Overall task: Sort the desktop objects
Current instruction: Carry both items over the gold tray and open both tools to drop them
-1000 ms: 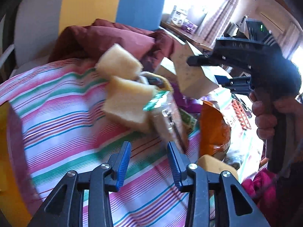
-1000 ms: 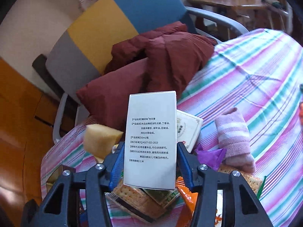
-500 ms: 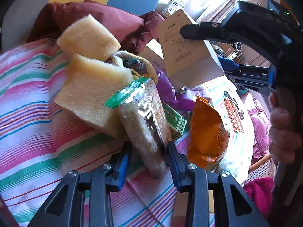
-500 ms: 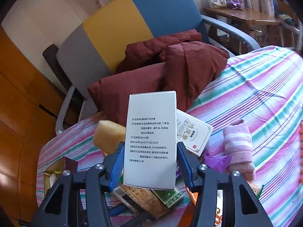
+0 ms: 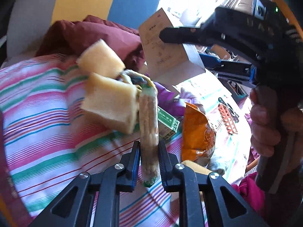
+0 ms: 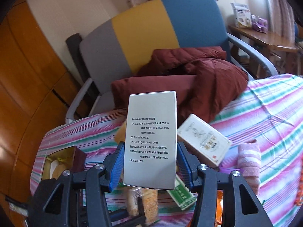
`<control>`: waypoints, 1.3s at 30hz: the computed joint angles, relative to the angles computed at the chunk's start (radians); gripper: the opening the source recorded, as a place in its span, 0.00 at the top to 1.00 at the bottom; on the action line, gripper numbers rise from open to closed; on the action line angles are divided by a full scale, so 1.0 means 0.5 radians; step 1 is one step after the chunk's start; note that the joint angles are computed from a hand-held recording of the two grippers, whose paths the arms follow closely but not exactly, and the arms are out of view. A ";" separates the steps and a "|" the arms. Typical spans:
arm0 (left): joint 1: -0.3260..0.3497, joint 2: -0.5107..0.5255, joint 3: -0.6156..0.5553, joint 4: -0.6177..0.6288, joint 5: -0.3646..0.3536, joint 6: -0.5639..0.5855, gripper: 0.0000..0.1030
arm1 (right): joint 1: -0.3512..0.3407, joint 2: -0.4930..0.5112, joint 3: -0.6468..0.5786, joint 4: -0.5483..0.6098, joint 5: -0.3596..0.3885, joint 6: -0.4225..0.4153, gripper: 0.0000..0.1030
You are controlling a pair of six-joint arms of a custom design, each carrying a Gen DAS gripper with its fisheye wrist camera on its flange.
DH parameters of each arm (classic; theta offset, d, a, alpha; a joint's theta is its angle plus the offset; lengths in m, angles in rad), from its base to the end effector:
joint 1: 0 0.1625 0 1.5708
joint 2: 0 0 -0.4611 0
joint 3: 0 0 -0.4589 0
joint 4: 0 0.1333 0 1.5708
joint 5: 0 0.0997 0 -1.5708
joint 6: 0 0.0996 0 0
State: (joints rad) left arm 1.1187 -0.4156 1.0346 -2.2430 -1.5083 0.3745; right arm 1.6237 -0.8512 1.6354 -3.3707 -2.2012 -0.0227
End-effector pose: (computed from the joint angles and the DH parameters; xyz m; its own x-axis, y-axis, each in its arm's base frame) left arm -0.2679 -0.8709 -0.0116 -0.6773 0.7316 -0.0775 0.7349 0.6776 -0.0267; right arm 0.1141 -0.7447 0.2275 -0.8323 0.4455 0.3299 -0.0468 0.5365 -0.8426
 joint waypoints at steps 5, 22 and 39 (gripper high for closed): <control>0.016 -0.133 0.132 -0.119 0.072 0.011 0.83 | 0.033 0.030 -0.019 -0.027 0.106 -0.123 0.48; 0.191 -0.672 0.523 -0.566 0.333 -0.121 0.83 | 0.200 0.243 -0.190 0.258 0.434 -0.206 0.48; 0.366 -0.794 0.604 -0.899 0.899 -0.267 0.75 | 0.345 0.762 -0.755 0.917 0.768 -0.066 0.45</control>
